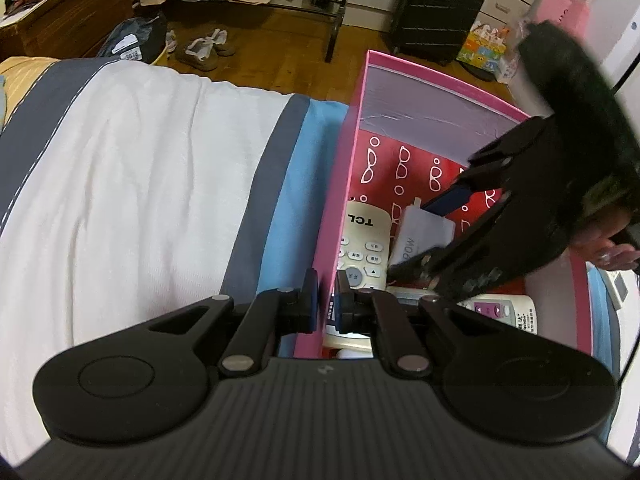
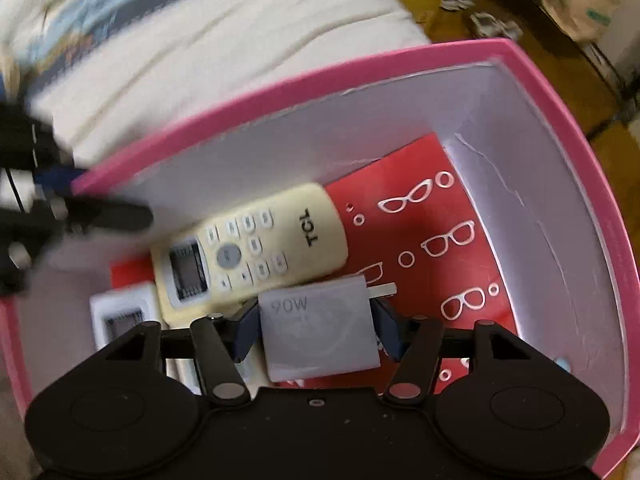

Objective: Organize rigid objects
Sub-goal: 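Carry the large white charger into the pink box and release it, then grasp the small white cube charger with the right tool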

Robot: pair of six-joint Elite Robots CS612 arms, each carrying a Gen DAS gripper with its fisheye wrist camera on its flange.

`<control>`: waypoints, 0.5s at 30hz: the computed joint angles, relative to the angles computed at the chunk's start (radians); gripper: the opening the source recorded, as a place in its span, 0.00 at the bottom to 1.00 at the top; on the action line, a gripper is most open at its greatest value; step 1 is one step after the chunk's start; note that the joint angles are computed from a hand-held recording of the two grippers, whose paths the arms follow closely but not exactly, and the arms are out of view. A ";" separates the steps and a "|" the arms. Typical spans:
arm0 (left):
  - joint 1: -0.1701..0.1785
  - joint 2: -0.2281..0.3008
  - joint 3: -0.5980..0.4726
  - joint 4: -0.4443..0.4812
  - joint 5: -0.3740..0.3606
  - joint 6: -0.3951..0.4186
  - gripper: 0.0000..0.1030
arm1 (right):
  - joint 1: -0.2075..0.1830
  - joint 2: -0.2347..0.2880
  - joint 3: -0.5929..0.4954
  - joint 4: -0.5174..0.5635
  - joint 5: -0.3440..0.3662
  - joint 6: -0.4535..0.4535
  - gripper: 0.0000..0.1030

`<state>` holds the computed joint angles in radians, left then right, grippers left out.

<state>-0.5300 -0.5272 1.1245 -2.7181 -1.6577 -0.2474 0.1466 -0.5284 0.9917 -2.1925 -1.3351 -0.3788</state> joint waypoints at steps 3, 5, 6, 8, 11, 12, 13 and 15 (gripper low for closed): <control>-0.007 -0.002 0.007 -0.009 0.028 -0.010 0.06 | -0.023 -0.059 0.102 -0.135 0.069 0.063 0.64; -0.013 -0.005 0.015 -0.019 0.049 0.011 0.06 | -0.036 -0.103 0.176 -0.232 0.107 0.106 0.64; -0.014 -0.006 0.020 -0.027 0.051 0.018 0.06 | -0.044 -0.115 0.196 -0.272 0.128 0.127 0.64; -0.013 -0.008 0.027 -0.038 0.046 0.033 0.06 | -0.055 -0.159 0.263 -0.352 0.140 0.180 0.64; -0.008 -0.009 0.024 -0.029 0.031 0.020 0.06 | -0.073 -0.223 0.380 -0.473 0.147 0.266 0.64; -0.009 -0.010 0.023 -0.027 0.034 0.020 0.06 | -0.080 -0.240 0.418 -0.522 0.150 0.294 0.64; -0.011 -0.011 0.022 -0.025 0.039 0.023 0.06 | -0.089 -0.260 0.463 -0.585 0.150 0.332 0.64; -0.012 -0.012 0.024 -0.026 0.045 0.020 0.06 | -0.099 -0.282 0.527 -0.673 0.129 0.376 0.64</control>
<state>-0.5423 -0.5391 1.1489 -2.7444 -1.6132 -0.2278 0.0474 -0.8100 1.5185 -2.8656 -1.2056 -0.0025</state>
